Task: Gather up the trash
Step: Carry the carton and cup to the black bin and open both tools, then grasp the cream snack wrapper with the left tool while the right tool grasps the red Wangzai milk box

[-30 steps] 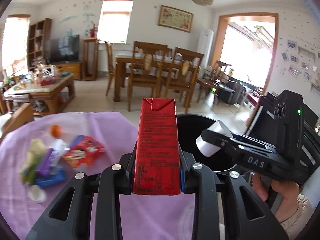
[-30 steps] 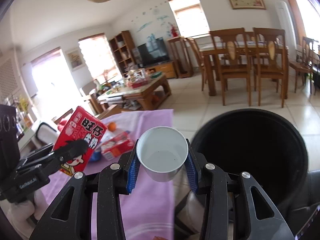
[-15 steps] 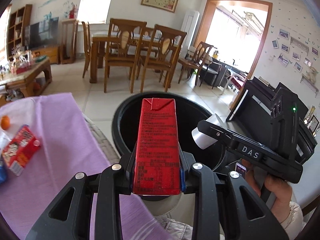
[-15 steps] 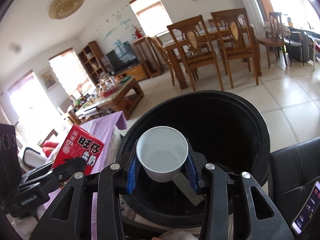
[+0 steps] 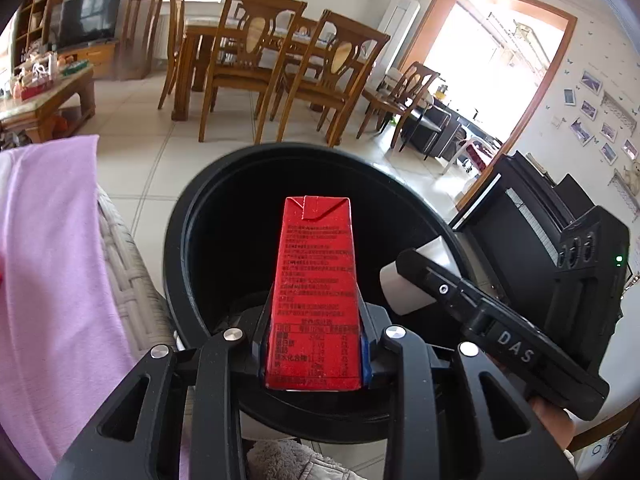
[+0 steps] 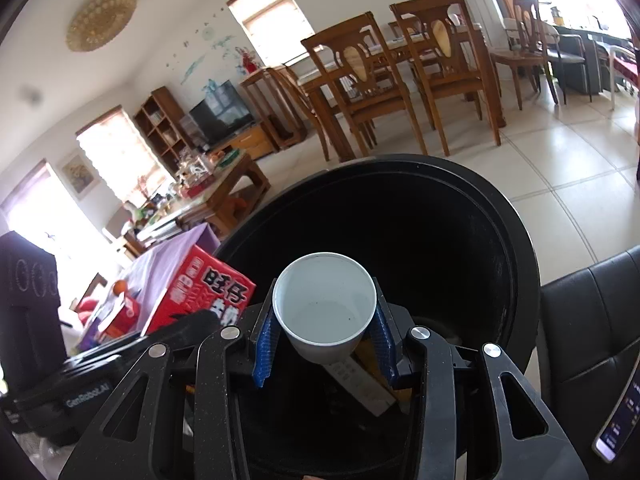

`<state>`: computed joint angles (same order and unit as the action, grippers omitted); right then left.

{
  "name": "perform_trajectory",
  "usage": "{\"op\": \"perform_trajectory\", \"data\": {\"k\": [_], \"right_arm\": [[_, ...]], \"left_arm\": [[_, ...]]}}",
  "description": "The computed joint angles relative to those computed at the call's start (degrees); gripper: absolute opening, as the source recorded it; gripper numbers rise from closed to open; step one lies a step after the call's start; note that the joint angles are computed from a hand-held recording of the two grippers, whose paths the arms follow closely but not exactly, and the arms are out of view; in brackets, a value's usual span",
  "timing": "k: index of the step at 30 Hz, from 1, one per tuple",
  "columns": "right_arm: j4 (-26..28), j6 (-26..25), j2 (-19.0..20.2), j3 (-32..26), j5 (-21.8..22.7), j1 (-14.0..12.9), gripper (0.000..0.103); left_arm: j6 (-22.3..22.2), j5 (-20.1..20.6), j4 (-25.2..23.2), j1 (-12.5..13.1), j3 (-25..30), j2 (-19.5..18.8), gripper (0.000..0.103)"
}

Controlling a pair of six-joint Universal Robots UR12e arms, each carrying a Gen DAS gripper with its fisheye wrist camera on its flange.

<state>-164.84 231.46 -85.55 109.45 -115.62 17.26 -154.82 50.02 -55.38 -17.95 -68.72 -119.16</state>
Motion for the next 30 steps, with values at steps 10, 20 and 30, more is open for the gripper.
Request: {"op": "perform_trajectory", "data": {"k": [10, 20, 30], "right_arm": [[0.1, -0.6, 0.4, -0.6, 0.1, 0.3, 0.048], [-1.0, -1.7, 1.0, -1.9, -0.9, 1.8, 0.070], [-0.2, -6.7, 4.9, -8.4, -0.2, 4.9, 0.086]], "left_arm": [[-1.4, 2.8, 0.6, -0.1, -1.0, 0.7, 0.058], [-3.7, 0.2, 7.3, 2.8, -5.4, 4.0, 0.085], [-4.4, -0.5, 13.5, 7.0, -10.6, 7.7, 0.086]]}}
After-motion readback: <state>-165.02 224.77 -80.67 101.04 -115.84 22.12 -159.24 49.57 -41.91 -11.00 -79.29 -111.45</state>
